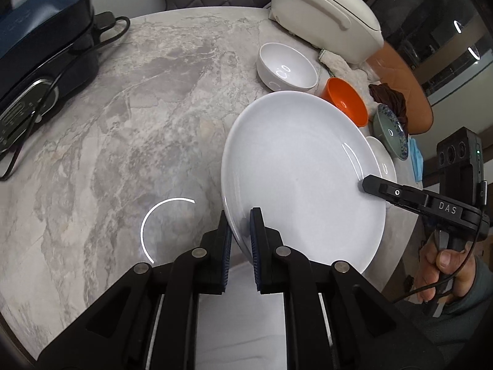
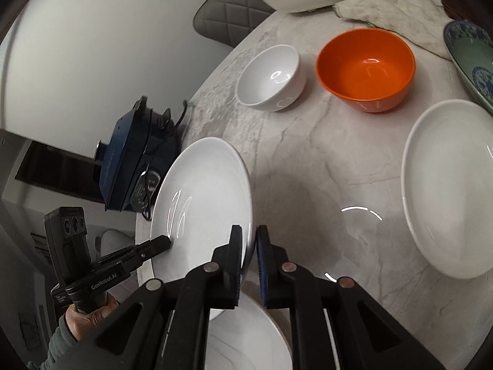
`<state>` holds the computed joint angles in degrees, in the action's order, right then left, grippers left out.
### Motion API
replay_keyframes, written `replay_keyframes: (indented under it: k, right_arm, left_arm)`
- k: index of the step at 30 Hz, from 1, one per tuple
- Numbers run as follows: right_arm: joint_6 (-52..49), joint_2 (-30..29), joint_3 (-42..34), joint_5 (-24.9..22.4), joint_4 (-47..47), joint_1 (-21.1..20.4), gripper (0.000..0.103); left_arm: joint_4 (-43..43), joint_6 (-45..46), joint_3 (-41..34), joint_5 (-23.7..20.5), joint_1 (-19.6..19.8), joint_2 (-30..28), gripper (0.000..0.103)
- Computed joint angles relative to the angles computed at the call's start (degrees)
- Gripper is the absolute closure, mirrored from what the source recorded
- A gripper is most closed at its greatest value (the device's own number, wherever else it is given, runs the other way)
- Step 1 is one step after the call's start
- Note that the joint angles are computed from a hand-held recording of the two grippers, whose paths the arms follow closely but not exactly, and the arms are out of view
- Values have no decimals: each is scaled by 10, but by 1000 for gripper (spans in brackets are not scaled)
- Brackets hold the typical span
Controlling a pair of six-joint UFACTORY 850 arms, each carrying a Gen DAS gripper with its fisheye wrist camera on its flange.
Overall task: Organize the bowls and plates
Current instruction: 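Carry the second plate onto the first plate and open both grippers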
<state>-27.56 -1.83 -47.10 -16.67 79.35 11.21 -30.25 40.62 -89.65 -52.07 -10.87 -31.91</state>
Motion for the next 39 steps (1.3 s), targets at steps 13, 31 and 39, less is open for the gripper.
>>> replay_keyframes:
  k: [13, 31, 39]
  right_arm:
    - [101, 17, -25, -75, -229, 88, 90]
    - [178, -53, -16, -82, -375, 143, 91]
    - [202, -64, -14, -71, -416, 147, 90]
  left_arm:
    - [-63, 11, 297, 62, 98, 232, 93]
    - [-71, -1, 442, 154, 99, 265, 91]
    - [-75, 13, 436, 177, 87, 251, 90]
